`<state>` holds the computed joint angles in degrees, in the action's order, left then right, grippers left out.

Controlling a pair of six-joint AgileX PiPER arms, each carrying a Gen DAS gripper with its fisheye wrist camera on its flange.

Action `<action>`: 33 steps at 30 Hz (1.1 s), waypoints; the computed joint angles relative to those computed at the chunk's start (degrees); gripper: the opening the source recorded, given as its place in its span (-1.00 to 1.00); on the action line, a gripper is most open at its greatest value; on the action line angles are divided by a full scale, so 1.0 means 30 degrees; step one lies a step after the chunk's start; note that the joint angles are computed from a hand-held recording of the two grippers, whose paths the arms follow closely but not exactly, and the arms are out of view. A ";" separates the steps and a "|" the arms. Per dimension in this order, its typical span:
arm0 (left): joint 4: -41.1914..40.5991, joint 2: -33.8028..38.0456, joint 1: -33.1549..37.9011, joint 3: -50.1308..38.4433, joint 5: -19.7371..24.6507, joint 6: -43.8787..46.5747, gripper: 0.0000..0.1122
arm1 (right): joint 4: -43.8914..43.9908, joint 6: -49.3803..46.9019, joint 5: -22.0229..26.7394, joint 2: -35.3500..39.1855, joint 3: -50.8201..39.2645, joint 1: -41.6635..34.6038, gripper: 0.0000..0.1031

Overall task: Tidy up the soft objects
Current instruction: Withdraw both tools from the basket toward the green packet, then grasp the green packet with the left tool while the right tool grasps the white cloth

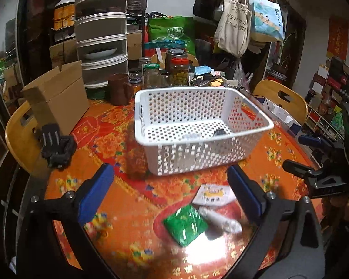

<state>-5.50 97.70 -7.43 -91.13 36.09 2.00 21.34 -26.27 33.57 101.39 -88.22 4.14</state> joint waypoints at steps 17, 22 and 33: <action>-0.2736 0.0984 -0.0486 0.7151 -0.4400 0.1768 0.73 | 0.9128 -0.7443 -0.4626 -0.3355 0.9736 0.1112 0.66; -0.2569 0.2281 -0.0628 0.6331 -0.4532 0.1349 0.61 | 1.0630 -0.8740 -0.4559 -0.3562 1.0367 0.0803 0.65; -0.0567 0.3784 -0.1180 0.4972 -0.4236 -0.0588 0.06 | 1.1208 -0.9352 -0.4459 -0.3539 1.0361 0.1010 0.65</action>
<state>-7.20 109.05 -10.97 -76.21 23.39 0.24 54.96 -54.33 20.19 90.77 -57.14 7.17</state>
